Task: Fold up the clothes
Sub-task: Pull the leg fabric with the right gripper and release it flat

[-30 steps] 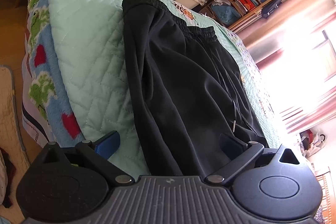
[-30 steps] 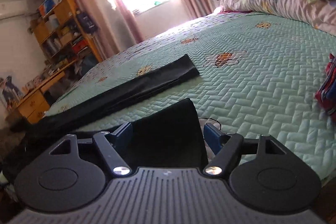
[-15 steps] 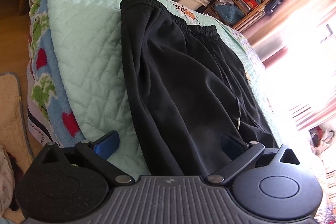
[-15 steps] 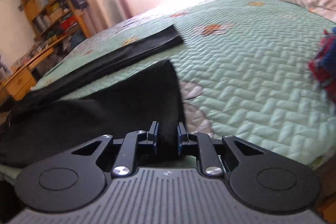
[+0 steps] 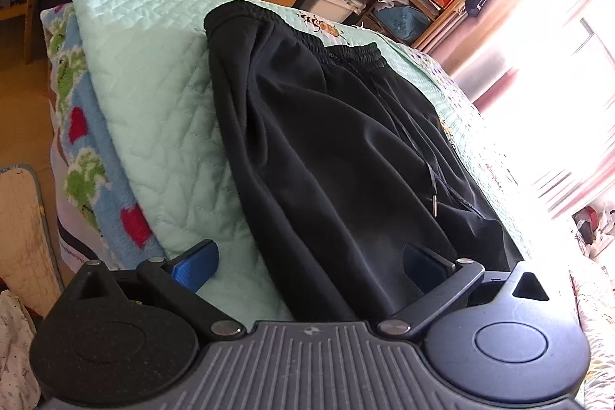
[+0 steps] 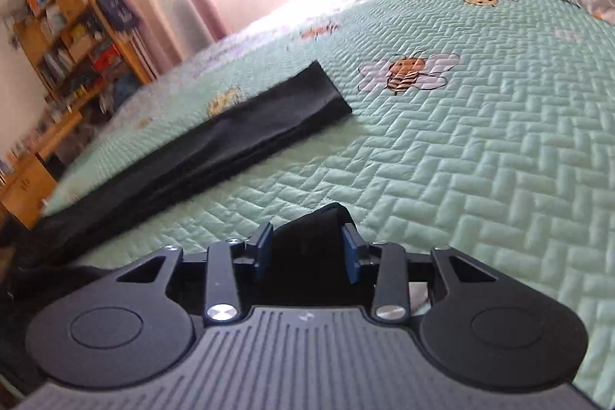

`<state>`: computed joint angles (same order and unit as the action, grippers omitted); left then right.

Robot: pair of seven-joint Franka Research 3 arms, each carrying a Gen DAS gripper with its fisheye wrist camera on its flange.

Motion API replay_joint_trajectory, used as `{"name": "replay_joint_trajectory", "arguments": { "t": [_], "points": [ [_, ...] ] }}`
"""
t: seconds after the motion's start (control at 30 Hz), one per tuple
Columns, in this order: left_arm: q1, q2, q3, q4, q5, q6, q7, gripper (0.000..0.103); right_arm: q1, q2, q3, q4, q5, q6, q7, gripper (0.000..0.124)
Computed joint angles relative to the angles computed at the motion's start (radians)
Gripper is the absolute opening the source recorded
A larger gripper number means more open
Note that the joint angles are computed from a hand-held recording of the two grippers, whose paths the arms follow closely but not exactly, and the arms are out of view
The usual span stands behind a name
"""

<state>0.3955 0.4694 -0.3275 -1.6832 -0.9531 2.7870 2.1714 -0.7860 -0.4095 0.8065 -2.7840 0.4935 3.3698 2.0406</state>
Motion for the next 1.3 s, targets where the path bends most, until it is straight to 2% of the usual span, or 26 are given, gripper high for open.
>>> {"name": "replay_joint_trajectory", "arguments": {
  "t": [0.03, 0.1, 0.27, 0.33, 0.37, 0.4, 0.43, 0.47, 0.5, 0.57, 0.6, 0.73, 0.8, 0.9, 1.0, 1.1, 1.17, 1.23, 1.3],
  "points": [
    [-0.003, -0.001, 0.006, 0.000, 0.010, -0.003, -0.008, 0.102, -0.040, 0.003, 0.034, 0.023, 0.005, -0.028, -0.015, 0.016],
    [-0.006, 0.001, 0.015, 0.005, 0.030, -0.014, -0.027, 0.102, -0.060, 0.014, 0.031, 0.046, -0.047, -0.031, -0.007, 0.010],
    [-0.012, 0.004, 0.023, 0.018, 0.072, -0.015, -0.078, 0.102, -0.108, 0.020, 0.005, 0.107, -0.079, 0.046, -0.056, 0.009],
    [-0.006, 0.003, 0.014, 0.012, 0.070, -0.008, -0.076, 0.102, -0.193, 0.023, 0.077, 0.144, -0.048, -0.036, -0.073, 0.013],
    [-0.004, 0.004, 0.010, 0.008, 0.069, -0.003, -0.071, 0.102, -0.246, 0.029, 0.118, 0.163, -0.063, -0.095, -0.057, 0.021],
    [-0.003, 0.005, 0.006, 0.006, 0.069, 0.003, -0.064, 0.102, -0.311, 0.024, 0.176, 0.174, -0.084, -0.148, -0.031, 0.022],
    [0.003, 0.004, -0.001, 0.001, 0.063, 0.010, -0.051, 0.102, -0.363, -0.009, 0.236, 0.165, -0.099, -0.164, 0.008, 0.025],
    [0.008, 0.003, -0.007, -0.002, 0.058, 0.013, -0.039, 0.102, -0.381, -0.039, 0.264, 0.143, -0.123, -0.151, 0.064, 0.025],
    [0.012, 0.003, -0.012, -0.004, 0.053, 0.014, -0.028, 0.102, -0.363, -0.079, 0.281, 0.102, -0.078, -0.082, 0.099, 0.026],
    [0.023, 0.006, -0.022, -0.001, 0.029, 0.015, -0.012, 0.102, -0.303, -0.167, 0.296, 0.020, -0.013, 0.045, 0.213, 0.049],
    [0.028, 0.008, -0.028, 0.001, 0.011, 0.018, -0.005, 0.102, -0.271, -0.223, 0.307, -0.015, 0.018, 0.069, 0.259, 0.055],
    [0.038, 0.018, -0.043, 0.011, -0.062, 0.032, 0.017, 0.102, -0.109, -0.354, 0.323, -0.108, 0.090, 0.105, 0.385, 0.060],
    [0.035, 0.024, -0.045, 0.019, -0.085, 0.039, 0.028, 0.102, -0.033, -0.350, 0.328, -0.132, 0.120, 0.135, 0.465, 0.060],
    [0.028, 0.036, -0.040, 0.038, -0.099, 0.041, 0.025, 0.102, 0.032, -0.240, 0.341, -0.135, 0.163, 0.235, 0.542, 0.061],
    [0.032, 0.042, -0.042, 0.056, -0.118, 0.034, 0.028, 0.102, 0.049, -0.134, 0.349, -0.106, 0.185, 0.280, 0.549, 0.061],
    [0.045, 0.027, -0.057, 0.043, -0.177, 0.057, 0.079, 0.101, 0.009, -0.153, 0.406, -0.067, 0.244, 0.211, 0.489, 0.061],
    [0.053, 0.003, -0.083, 0.017, -0.257, 0.126, 0.203, 0.101, -0.022, -0.225, 0.444, -0.043, 0.279, 0.127, 0.447, 0.061],
    [0.042, -0.019, -0.101, 0.000, -0.335, 0.204, 0.344, 0.101, -0.060, -0.304, 0.470, -0.022, 0.251, 0.058, 0.441, 0.061],
    [0.035, -0.039, -0.128, -0.004, -0.427, 0.260, 0.512, 0.101, -0.089, -0.286, 0.476, 0.000, 0.190, 0.084, 0.437, 0.066]
  ]
}}
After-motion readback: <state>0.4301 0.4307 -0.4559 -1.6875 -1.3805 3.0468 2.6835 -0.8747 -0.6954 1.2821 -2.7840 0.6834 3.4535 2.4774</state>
